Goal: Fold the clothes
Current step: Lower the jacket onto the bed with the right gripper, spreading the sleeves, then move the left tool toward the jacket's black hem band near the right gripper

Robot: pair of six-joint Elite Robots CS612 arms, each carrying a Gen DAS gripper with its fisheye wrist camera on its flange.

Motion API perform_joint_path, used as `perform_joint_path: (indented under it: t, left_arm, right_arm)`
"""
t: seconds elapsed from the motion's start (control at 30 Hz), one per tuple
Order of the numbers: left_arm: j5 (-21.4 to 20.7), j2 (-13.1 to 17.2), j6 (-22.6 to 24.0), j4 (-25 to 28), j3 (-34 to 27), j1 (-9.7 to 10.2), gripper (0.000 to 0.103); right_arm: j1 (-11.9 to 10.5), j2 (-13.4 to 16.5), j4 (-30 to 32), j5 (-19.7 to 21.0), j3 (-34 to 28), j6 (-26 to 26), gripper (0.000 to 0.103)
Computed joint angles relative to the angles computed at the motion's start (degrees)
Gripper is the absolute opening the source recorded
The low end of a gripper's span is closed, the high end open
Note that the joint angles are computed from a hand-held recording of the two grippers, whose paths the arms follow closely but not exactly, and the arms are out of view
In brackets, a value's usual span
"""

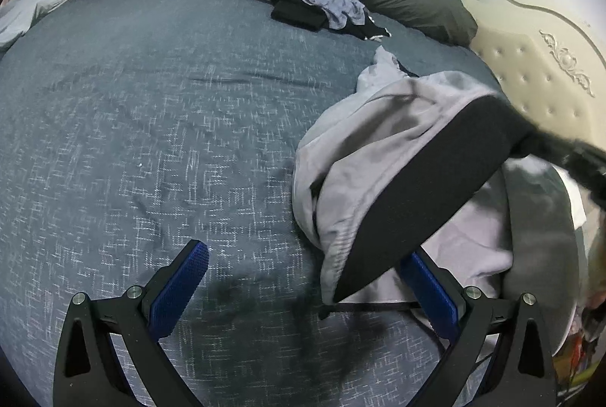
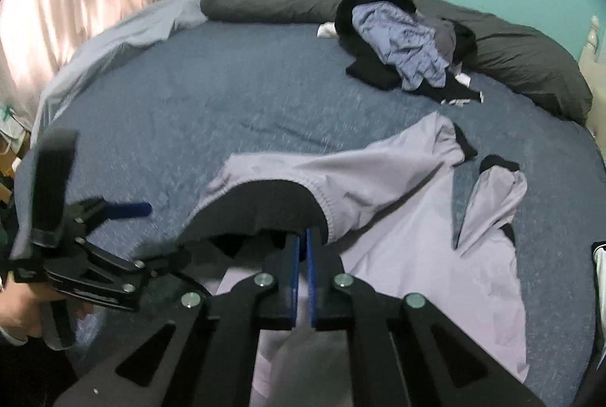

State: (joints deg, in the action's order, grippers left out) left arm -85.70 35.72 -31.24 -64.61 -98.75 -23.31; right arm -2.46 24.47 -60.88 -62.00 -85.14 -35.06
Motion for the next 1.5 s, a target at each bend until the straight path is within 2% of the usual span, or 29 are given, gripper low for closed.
perform_joint_path:
  t: [0.2,0.37,0.43,0.6,0.87,0.93,1.0,1.17,1.27,1.5]
  left_arm:
    - [1.6,-1.2,2.0,-1.8,0.7,-1.24,0.099]
    - [1.8,-2.4,4.2,-2.1,1.0,-2.22,0.092]
    - [1.6,-2.8,4.8,-1.9,1.2,-2.51,0.084]
    - [2.0,-3.1,5.6,-1.3,0.7,-3.22,0.077]
    - [1.9,-3.0,3.2,-1.2,-0.5,-3.30,0.078]
    - [2.0,-2.9,2.8,-1.0,-0.8,-3.37,0.095]
    - [2.3,-3.0,2.3,-0.7,-0.9,-3.47,0.102]
    - [4.0,-3.2,3.1,0.3,-1.1,-3.85,0.103]
    - [6.6,-3.5,4.6,2.0,-0.9,-4.53,0.103]
    - [5.5,-3.4,4.8,1.9,-0.8,-4.63,0.103]
  right_arm:
    - [-1.3,-1.0,-0.5,3.0,-0.5,-0.8,0.003]
    - [-2.6,-1.9,0.1,5.3,-1.3,-1.0,0.003]
    - [-3.1,-2.0,0.7,6.3,-1.7,-0.8,0.003]
    - [-3.8,-2.4,1.9,7.0,-3.0,-1.7,0.003]
    - [-4.4,-2.9,2.7,8.4,-4.0,-2.6,0.003]
    - [-4.4,-2.9,3.0,8.5,-4.2,-2.8,0.003]
    - [-4.4,-2.8,3.2,8.7,-4.4,-2.9,0.003]
    - [-4.5,-2.7,3.6,8.9,-5.1,-3.2,0.003]
    - [-4.6,-2.8,3.6,9.0,-5.2,-3.1,0.003]
    - [-4.5,-2.9,3.6,9.2,-5.3,-2.9,0.003]
